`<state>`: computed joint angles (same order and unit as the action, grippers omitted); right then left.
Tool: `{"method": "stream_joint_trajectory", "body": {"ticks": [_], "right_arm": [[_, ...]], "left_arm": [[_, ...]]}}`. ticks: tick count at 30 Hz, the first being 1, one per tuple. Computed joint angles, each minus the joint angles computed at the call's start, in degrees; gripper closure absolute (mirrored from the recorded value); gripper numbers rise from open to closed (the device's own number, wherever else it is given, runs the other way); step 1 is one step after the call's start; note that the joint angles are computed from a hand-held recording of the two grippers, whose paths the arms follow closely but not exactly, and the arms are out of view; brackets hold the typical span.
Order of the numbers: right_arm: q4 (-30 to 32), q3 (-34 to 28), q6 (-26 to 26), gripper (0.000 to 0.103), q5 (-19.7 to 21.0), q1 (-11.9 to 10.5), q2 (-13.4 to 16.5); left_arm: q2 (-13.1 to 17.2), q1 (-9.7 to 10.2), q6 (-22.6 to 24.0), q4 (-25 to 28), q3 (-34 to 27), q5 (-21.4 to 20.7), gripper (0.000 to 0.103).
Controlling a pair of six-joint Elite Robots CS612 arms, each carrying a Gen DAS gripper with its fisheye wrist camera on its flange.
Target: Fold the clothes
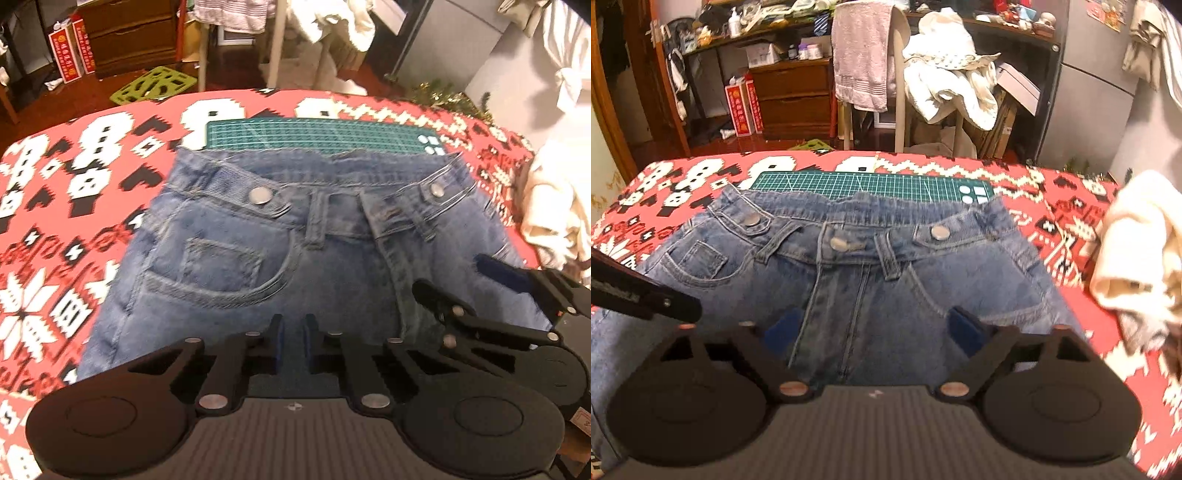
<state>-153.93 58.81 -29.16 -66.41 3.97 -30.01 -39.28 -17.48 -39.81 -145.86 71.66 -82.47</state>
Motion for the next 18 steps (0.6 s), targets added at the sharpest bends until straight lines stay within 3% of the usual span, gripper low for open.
{"method": "stream_joint_trajectory", "body": {"ticks": [1, 3, 6, 9, 14, 18], "right_arm": [[1.3, -0.9, -0.8, 0.042, -0.1, 0.1, 0.3], [4.5, -2.9, -2.3, 0.076, 0.0, 0.3, 0.9], [9.3, -5.4, -3.8, 0.096, 1.4, 0.4, 1.8], [10.8, -6.5, -5.2, 0.102, 1.1, 0.9, 2.4], [10.4, -6.8, -7.9, 0.103, -0.2, 1.7, 2.8], [15.3, -6.9, -9.0, 0.103, 3.2, 0.8, 1.8]], "left_arm": [[0.4, 0.04, 0.1, -0.8, -0.3, -0.4, 0.094], [1.0, 0.09, 0.1, -2.2, -0.9, -1.1, 0.095], [1.7, 0.13, -0.1, -3.7, -1.5, -1.9, 0.096], [2.2, 0.37, -1.7, -5.1, -1.8, -3.4, 0.096], [2.2, 0.59, -3.4, -6.1, -1.5, -4.1, 0.096], [1.8, 0.86, -4.9, -7.8, -0.5, -5.2, 0.096]]}}
